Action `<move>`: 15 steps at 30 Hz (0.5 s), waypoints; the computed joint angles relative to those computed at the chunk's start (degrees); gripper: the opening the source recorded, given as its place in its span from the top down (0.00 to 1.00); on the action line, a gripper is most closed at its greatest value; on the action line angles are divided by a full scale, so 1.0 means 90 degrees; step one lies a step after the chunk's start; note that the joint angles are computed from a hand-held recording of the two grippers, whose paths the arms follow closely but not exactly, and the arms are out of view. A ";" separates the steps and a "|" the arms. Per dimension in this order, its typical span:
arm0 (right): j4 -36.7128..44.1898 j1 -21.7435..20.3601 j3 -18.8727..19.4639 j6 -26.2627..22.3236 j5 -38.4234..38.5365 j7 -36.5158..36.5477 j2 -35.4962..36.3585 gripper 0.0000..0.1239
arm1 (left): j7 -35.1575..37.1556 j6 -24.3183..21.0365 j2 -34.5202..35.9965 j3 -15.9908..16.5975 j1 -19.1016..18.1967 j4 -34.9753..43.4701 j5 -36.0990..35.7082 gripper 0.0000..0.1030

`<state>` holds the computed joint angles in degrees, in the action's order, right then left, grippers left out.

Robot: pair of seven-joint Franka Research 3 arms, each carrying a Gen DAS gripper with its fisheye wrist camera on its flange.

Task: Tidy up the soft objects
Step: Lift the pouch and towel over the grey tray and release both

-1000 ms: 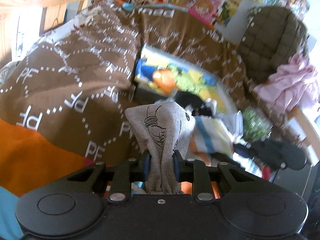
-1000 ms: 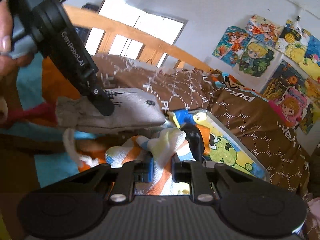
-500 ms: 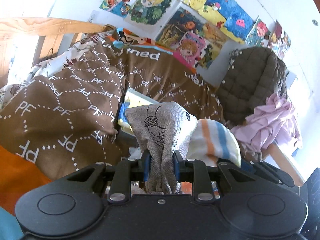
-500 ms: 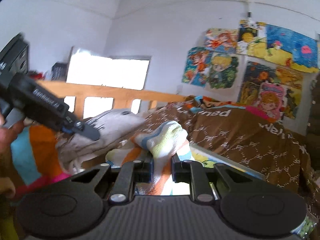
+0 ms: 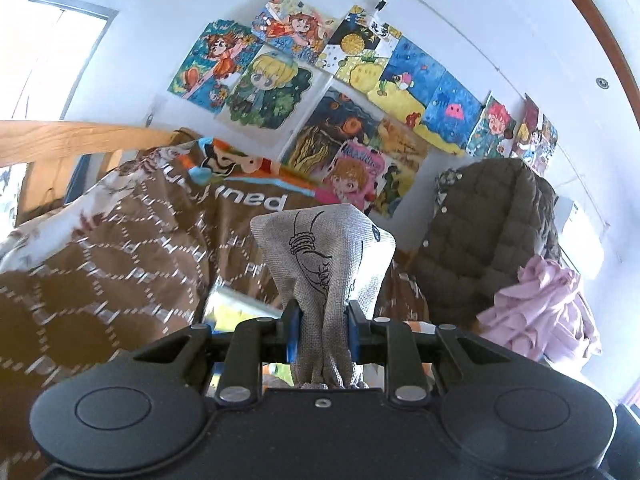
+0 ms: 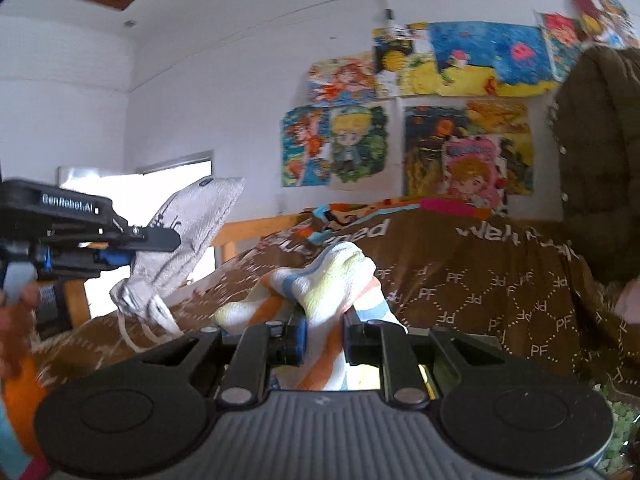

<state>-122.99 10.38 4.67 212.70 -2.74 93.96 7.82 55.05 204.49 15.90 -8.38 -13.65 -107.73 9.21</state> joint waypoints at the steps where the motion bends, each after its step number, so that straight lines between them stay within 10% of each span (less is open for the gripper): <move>1: 0.0174 -0.0001 -0.0008 -0.0023 0.0075 0.0026 0.0126 0.84 | 0.0006 -0.0029 0.0212 0.0002 -0.0027 0.0272 -0.0033 0.76; 15: 0.2644 -0.0319 0.0541 -0.1210 0.0872 0.0305 0.1950 0.84 | -0.1009 -0.0318 0.2626 -0.0430 0.0377 0.2913 0.0674 0.75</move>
<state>-99.20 7.51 9.54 201.81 5.10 96.70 25.37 45.97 201.62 39.54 -12.25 -10.25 -81.52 15.27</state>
